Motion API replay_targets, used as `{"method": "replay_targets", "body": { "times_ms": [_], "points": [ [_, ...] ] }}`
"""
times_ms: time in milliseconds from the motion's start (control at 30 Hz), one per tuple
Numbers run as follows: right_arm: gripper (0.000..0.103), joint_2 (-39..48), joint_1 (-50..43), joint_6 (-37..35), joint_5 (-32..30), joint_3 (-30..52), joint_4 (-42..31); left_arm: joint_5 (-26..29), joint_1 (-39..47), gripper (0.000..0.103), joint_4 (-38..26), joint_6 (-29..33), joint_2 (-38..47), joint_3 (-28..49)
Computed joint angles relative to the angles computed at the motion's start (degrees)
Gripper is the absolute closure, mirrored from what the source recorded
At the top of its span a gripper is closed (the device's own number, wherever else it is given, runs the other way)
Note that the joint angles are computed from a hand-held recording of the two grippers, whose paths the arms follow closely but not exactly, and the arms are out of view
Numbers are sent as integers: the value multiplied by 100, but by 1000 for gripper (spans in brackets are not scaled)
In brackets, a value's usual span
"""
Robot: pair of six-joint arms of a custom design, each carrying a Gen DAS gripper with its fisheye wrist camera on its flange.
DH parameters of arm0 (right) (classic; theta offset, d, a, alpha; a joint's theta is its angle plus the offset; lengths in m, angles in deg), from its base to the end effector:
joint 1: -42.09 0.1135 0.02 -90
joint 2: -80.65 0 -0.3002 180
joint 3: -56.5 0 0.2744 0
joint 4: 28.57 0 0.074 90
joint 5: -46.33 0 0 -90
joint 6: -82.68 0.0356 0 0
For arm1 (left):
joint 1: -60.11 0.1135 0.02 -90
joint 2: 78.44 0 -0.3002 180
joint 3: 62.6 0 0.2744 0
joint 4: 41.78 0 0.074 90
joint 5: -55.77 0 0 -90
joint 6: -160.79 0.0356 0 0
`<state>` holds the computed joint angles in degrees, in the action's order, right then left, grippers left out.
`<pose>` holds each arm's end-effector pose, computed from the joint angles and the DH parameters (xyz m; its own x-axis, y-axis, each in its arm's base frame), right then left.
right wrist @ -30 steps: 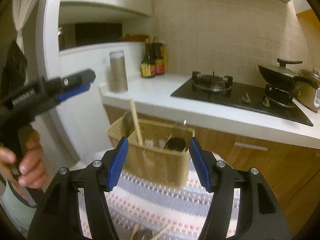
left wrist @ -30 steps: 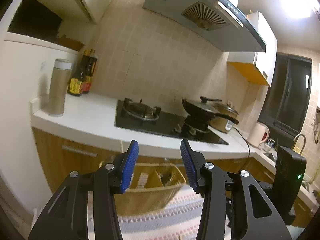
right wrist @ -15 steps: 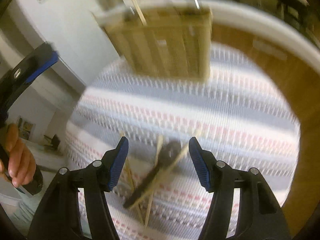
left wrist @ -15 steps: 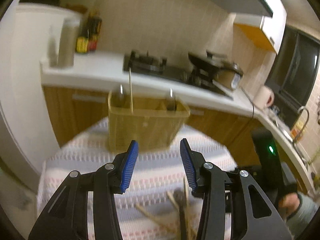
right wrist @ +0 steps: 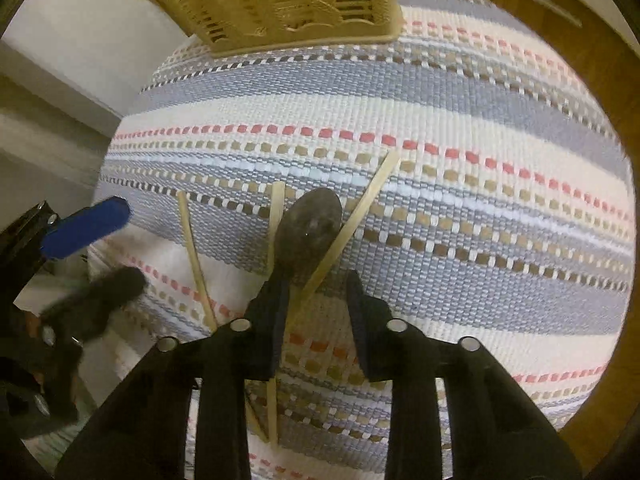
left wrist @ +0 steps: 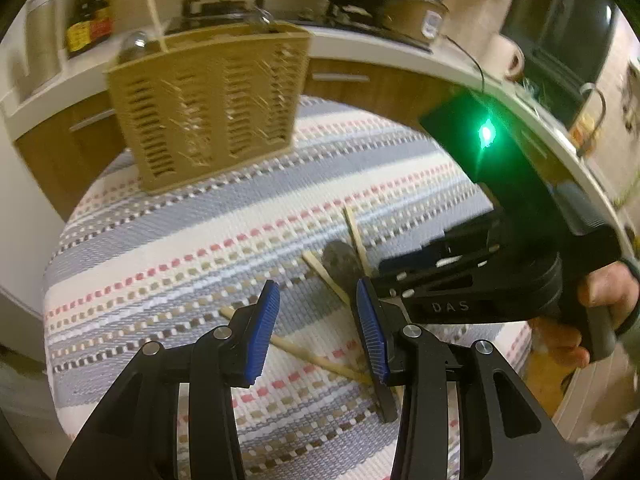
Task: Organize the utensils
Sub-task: 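Lower the left gripper to the metal spoon while the right gripper lowers to a chopstick, then close the left gripper on the metal spoon handle while the right gripper grasps a chopstick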
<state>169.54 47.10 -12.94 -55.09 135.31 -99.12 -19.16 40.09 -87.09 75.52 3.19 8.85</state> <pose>0.3003 0.0334 0.2582 -0.9666 -0.1811 -0.1812 -0.2134 0.9605 0.1785 0.2860 -0.1141 0.2727 -0.7329 0.3518 -0.5823 0.5312 0.8307 -0.1668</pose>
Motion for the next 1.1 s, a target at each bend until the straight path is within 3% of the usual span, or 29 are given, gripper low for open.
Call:
{"method": "replay_targets", "body": {
  "times_ms": [133, 267, 367, 567, 600, 700, 733, 867, 967, 1100],
  "points": [
    [89, -276, 276, -19, 358, -313, 218, -19, -148, 65, -50, 231, 245, -16],
    [99, -433, 142, -275, 371, -489, 198, -24, -259, 65, -192, 319, 518, 42],
    [100, -603, -146, -545, 353, -618, 125, 48, -360, 65, -353, 372, 784, 226],
    [100, -796, -778, -1117, 268, -719, -15, -821, -929, 64, -595, 203, 1315, 609],
    [100, -812, -881, -1205, 214, -701, -75, -905, -1020, 65, -593, 171, 1327, 630],
    [100, -808, -952, -1274, 175, -689, -100, -924, -1134, 88, -813, 149, 1446, 809],
    [100, -816, -968, -1305, 163, -688, -114, -1064, -1175, 91, -789, 137, 1454, 765],
    [100, -902, -1130, -1478, 98, -699, -218, -941, -1061, 93, -694, 36, 1394, 668],
    [100, -926, -1140, -1427, 70, -723, -211, -1141, -886, 93, -412, -170, 1159, 447],
    [100, -889, -974, -1199, 113, -745, -113, -778, -428, 93, -241, -714, 863, 238]
  ]
}}
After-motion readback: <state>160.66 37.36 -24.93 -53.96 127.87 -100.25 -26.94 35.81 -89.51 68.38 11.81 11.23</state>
